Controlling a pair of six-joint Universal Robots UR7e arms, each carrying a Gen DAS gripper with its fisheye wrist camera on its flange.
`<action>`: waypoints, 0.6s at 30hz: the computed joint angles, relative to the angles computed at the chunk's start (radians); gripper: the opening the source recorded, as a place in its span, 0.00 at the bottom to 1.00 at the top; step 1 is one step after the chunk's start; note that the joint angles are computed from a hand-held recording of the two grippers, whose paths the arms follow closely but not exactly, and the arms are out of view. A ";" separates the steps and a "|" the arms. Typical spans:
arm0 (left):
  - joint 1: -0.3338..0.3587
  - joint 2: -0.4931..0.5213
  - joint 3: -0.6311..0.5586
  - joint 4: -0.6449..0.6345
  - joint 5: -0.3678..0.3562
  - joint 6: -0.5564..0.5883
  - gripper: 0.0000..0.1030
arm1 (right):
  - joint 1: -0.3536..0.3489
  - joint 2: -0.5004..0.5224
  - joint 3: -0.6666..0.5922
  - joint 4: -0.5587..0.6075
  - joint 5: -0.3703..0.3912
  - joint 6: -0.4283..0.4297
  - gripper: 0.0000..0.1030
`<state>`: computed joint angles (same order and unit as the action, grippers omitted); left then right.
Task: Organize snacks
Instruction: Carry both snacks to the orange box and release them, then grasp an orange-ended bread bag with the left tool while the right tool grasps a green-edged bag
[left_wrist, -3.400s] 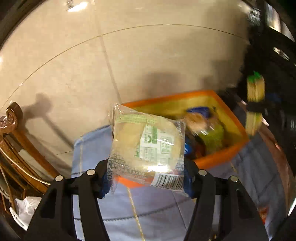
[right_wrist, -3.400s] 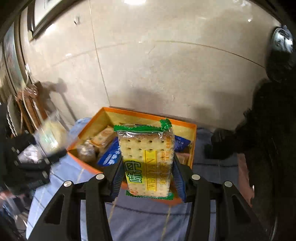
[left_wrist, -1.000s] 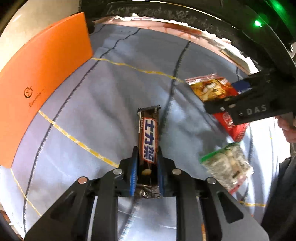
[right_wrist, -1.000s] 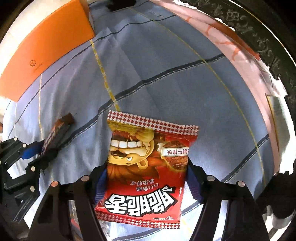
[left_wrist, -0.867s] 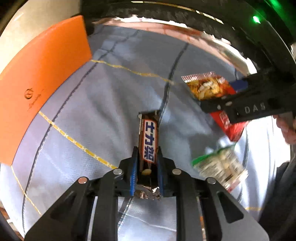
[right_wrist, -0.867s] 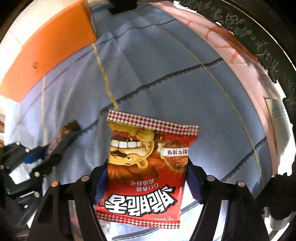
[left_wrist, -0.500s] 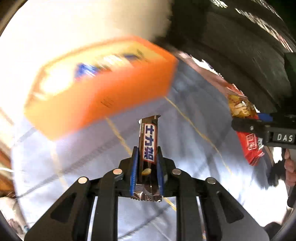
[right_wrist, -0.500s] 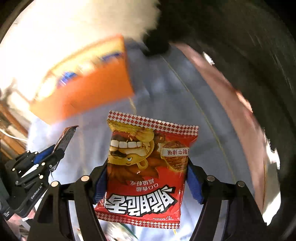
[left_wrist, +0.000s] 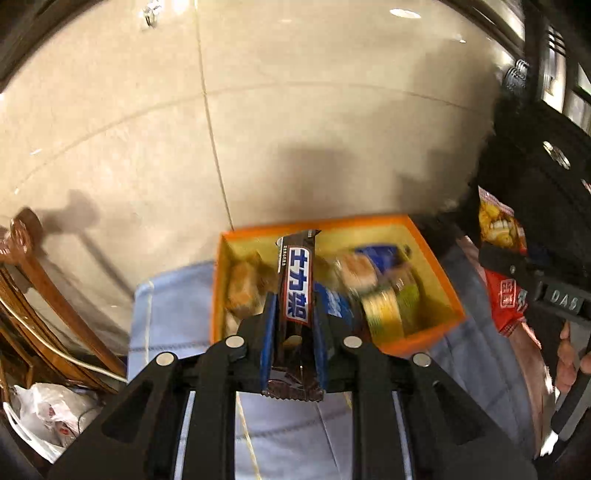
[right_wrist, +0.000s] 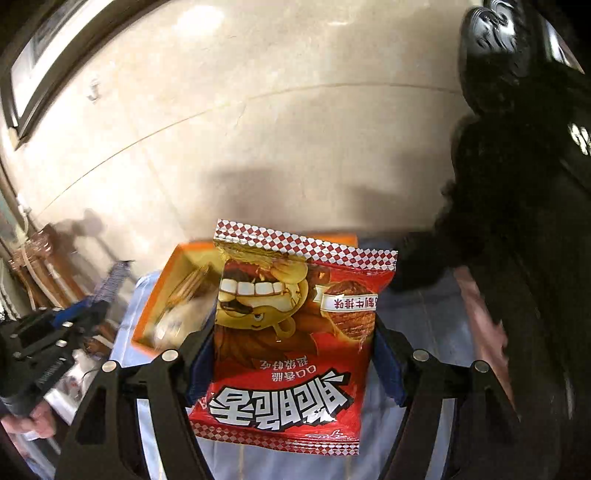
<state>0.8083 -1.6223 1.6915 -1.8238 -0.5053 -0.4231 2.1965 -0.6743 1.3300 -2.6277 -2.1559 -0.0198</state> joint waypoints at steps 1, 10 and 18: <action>0.011 0.024 -0.029 -0.013 0.005 0.013 0.17 | -0.006 0.019 -0.037 0.023 0.003 0.004 0.70; 0.040 0.114 -0.011 -0.368 0.103 0.250 0.96 | -0.011 0.078 -0.120 0.063 -0.018 -0.006 0.97; 0.071 0.121 -0.026 -0.268 0.049 0.149 0.96 | 0.013 0.034 -0.087 0.037 -0.049 -0.026 0.97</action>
<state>0.8792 -1.5010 1.6654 -2.0921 -0.4559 -0.2737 2.2091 -0.6401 1.2434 -2.5902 -2.2052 -0.0457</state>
